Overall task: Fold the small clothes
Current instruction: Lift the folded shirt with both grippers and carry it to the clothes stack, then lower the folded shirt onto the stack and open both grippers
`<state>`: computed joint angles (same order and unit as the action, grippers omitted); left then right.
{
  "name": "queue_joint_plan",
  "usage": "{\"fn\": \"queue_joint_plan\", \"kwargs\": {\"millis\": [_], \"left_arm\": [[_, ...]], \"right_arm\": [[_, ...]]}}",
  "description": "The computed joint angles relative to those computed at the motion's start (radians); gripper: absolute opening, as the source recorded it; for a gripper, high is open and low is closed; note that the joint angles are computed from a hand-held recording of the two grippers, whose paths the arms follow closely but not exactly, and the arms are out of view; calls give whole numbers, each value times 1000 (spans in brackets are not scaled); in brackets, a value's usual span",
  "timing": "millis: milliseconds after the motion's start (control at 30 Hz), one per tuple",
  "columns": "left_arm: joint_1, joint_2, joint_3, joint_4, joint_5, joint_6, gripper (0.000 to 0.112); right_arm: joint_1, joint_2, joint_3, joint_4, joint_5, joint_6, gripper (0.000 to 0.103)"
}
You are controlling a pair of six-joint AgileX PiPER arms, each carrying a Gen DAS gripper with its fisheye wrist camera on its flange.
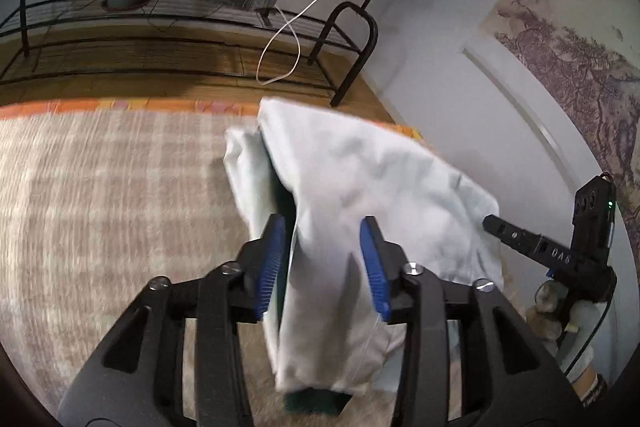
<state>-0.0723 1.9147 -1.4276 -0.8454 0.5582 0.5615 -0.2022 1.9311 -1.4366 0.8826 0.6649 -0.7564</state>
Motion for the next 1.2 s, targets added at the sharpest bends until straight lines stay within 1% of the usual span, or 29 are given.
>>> {"fn": "queue_joint_plan", "kwargs": {"millis": [100, 133, 200, 233, 267, 300, 333, 367, 433, 467, 500, 533, 567, 600, 633, 667, 733, 767, 833, 900, 933, 1000, 1033, 1067, 1100, 1133, 1167, 1200], "left_arm": [[29, -1, 47, -59, 94, 51, 41], [25, -2, 61, -56, 97, 57, 41], [16, -9, 79, -43, 85, 49, 41], [8, -16, 89, -33, 69, 50, 27], [1, -22, 92, -16, 63, 40, 13], [0, -27, 93, -10, 65, 36, 12], [3, -33, 93, -9, 71, 35, 9], [6, -41, 92, 2, 78, 30, 9], [12, -48, 83, 49, 89, 3, 9], [11, -51, 81, 73, 92, 0, 9], [2, -57, 83, 110, 84, -11, 9], [-5, -55, 74, 135, 79, -17, 11], [-14, -66, 83, 167, 61, -27, 12], [-16, -78, 101, 165, 43, -15, 14], [-16, -92, 114, 160, 29, -1, 15], [-14, -110, 138, 136, 7, 28, 15], [-5, -134, 162, 104, -7, 55, 16], [3, -140, 167, 92, -1, 66, 16], [14, -150, 170, 72, 10, 83, 16], [23, -171, 190, 47, 10, 111, 16], [26, -182, 201, 39, 7, 127, 16], [24, -201, 222, 41, -5, 156, 16], [21, -201, 223, 47, -8, 157, 16], [20, -200, 224, 50, -8, 162, 16], [20, -203, 228, 55, -11, 161, 16], [19, -204, 231, 58, -18, 161, 16], [19, -203, 234, 59, -22, 161, 16], [20, -204, 236, 57, -20, 161, 16]], "right_arm": [[-57, -3, 56, 108, 46, -74, 42], [-79, -5, 78, 148, 74, -108, 45], [-97, -1, 105, 180, 95, -144, 45], [-103, 2, 119, 190, 108, -159, 44], [-100, 7, 123, 190, 113, -162, 35], [-98, 15, 117, 181, 121, -155, 17], [-94, 11, 121, 169, 128, -138, 11], [-93, 2, 125, 175, 143, -141, 6], [-120, -20, 133, 224, 222, -199, 6], [-134, -28, 114, 211, 272, -202, 5], [-134, -32, 93, 158, 282, -175, 7], [-114, -32, 72, 64, 253, -134, 13], [-95, -35, 59, -14, 219, -82, 27], [-90, -35, 51, -52, 203, -58, 35], [-99, -33, 42, -50, 207, -53, 37], [-125, -25, 18, -8, 250, -71, 37], [-181, -10, 17, 160, 298, -173, 45], [-196, 13, -3, 219, 309, -180, 50], [-188, 67, -65, 238, 286, -114, 50], [-157, 131, -145, 198, 244, -8, 50], [-139, 170, -196, 167, 236, 55, 50], [-113, 244, -293, 139, 256, 126, 49], [-102, 270, -322, 140, 269, 131, 49], [-82, 291, -353, 134, 270, 140, 33], [-65, 296, -366, 136, 264, 129, 11], [-48, 289, -360, 125, 236, 114, 4], [-14, 252, -333, 75, 169, 90, 2], [23, 204, -284, 5, 69, 72, 2]]}}
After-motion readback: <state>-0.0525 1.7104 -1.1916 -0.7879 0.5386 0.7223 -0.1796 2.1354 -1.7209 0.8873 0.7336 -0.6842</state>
